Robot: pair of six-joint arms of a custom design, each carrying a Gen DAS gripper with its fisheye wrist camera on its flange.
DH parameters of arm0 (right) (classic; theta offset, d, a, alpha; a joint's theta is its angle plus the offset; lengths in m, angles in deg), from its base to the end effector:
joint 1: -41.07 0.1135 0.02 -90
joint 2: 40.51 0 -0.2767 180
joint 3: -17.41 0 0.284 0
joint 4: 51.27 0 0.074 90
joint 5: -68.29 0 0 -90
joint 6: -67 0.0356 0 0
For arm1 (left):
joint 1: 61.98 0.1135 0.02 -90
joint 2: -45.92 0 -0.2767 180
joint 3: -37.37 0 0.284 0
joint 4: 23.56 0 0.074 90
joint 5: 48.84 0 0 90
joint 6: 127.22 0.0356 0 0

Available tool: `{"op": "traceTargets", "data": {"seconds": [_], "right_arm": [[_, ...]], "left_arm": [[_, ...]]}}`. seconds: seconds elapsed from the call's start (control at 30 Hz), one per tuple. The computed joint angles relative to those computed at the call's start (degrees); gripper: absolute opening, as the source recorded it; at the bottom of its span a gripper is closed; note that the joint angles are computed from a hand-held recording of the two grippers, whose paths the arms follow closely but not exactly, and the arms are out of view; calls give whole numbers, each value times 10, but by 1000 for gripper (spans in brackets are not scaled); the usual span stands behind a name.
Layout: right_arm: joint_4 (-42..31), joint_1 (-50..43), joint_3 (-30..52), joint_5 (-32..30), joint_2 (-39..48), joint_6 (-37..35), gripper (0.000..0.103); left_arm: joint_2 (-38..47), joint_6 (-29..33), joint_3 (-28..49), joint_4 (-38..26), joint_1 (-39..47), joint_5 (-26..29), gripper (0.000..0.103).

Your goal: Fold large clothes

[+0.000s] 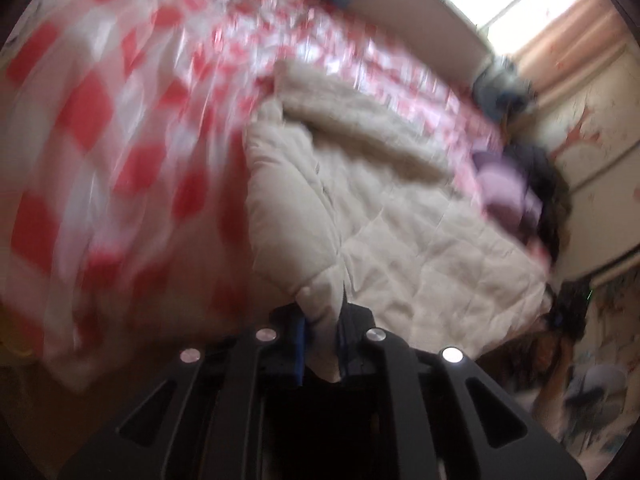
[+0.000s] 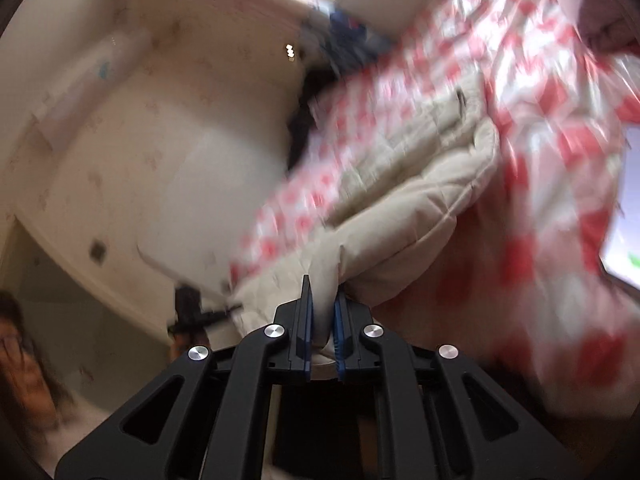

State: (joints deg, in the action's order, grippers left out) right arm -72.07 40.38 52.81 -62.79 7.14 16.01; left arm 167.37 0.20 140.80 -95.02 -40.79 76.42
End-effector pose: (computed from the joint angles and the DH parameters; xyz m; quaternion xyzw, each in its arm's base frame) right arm 0.1959 0.0210 0.2027 0.1222 0.8310 0.4379 0.3205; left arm 0.4134 0.1382 0.1586 0.1359 0.9433 -0.2620 0.1520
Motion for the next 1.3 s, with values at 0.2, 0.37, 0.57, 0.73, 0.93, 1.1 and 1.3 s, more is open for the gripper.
{"op": "traceTargets", "data": {"seconds": [0.2, 0.37, 0.57, 0.73, 0.93, 1.1, 1.3], "right_arm": [[-181, -118, -52, -36, 29, -138, 39], [-92, -158, -61, -101, 151, -146, 54], [150, -66, -68, -111, 291, -40, 56], [341, -16, -103, -84, 301, 65, 19], [384, -10, -127, -67, 210, 104, 14], [233, -33, -104, -99, 158, 24, 24], [218, -60, -104, -119, 255, -20, 36]], "left_arm": [[90, 50, 27, -12, 56, -9, 42], [147, 41, 105, -38, 74, 60, 84], [219, 52, 137, -59, 14, 40, 83], [174, 39, 62, -8, -10, 38, 20], [30, 53, -87, 103, -8, 23, 12], [-85, 62, -224, 269, -14, -46, 20], [-81, 20, -285, 394, -21, -107, 45]]}}
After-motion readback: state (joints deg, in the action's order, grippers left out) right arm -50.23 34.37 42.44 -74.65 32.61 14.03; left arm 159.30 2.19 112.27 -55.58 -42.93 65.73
